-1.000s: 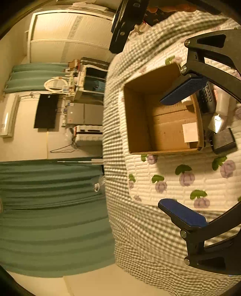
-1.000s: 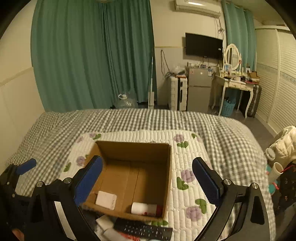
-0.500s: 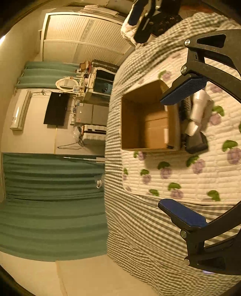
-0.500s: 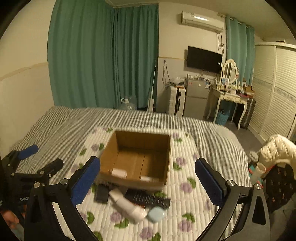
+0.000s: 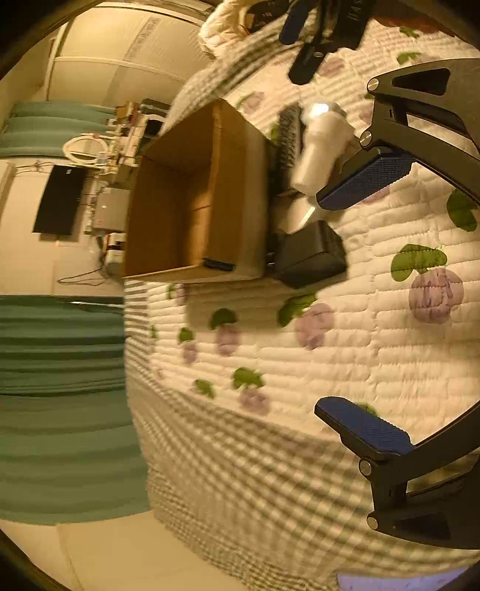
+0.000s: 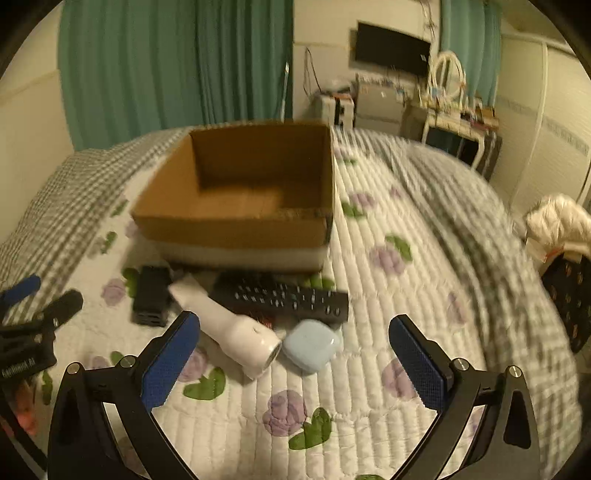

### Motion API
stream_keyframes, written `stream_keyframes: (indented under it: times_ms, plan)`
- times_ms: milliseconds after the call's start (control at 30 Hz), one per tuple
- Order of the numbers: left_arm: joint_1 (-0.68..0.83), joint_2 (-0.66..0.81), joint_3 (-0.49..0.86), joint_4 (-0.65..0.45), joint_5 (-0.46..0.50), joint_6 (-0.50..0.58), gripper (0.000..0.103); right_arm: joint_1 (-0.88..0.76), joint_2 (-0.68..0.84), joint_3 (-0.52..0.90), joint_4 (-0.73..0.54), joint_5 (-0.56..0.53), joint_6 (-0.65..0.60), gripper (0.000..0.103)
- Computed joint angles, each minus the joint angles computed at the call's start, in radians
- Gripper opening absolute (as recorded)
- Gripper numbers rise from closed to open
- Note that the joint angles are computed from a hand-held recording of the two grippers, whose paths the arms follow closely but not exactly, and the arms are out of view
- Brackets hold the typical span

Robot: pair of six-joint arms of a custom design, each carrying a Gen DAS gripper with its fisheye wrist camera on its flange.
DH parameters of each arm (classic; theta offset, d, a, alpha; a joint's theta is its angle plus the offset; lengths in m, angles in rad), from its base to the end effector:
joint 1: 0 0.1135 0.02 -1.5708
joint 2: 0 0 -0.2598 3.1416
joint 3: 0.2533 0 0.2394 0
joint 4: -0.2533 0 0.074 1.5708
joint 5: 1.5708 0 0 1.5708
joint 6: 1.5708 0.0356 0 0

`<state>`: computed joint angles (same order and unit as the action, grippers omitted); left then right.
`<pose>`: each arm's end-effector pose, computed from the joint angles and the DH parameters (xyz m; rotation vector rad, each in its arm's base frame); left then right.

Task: Organize rigid objects
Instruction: 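Pull both tools back and lower them toward the remaining items, then grasp the black charger with the left tool while the right grasps the white roll-on bottle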

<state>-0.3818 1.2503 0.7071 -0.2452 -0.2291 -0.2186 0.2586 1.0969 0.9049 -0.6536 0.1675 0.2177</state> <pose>0.2296 -0.0835 0.2146 0.0798 2.3320 -0.0281 0.2072 0.0487 0.2777 0.0274 2.4007 0.0190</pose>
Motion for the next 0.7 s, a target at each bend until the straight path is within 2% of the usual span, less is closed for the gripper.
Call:
stream_keyframes:
  times_ms: [300, 500, 567, 667, 700]
  plan:
    - [-0.012, 0.227, 0.01, 0.116, 0.029, 0.0, 0.103, -0.052, 0.132, -0.023, 0.104, 0.003, 0.002, 0.103]
    - [-0.038, 0.319, 0.069, 0.16, -0.012, -0.006, 0.103, -0.035, 0.176, -0.037, 0.149, 0.005, 0.012, 0.103]
    - [-0.035, 0.357, 0.099, 0.169, -0.015, 0.002, 0.1, -0.025, 0.185, -0.035, 0.153, 0.011, 0.008, 0.103]
    - [-0.027, 0.402, 0.137, 0.178, 0.01, 0.027, 0.087, -0.015, 0.191, -0.035, 0.158, 0.018, 0.0, 0.103]
    - [-0.024, 0.417, 0.15, 0.179, 0.027, 0.036, 0.08, -0.013, 0.192, -0.035, 0.16, 0.021, -0.002, 0.103]
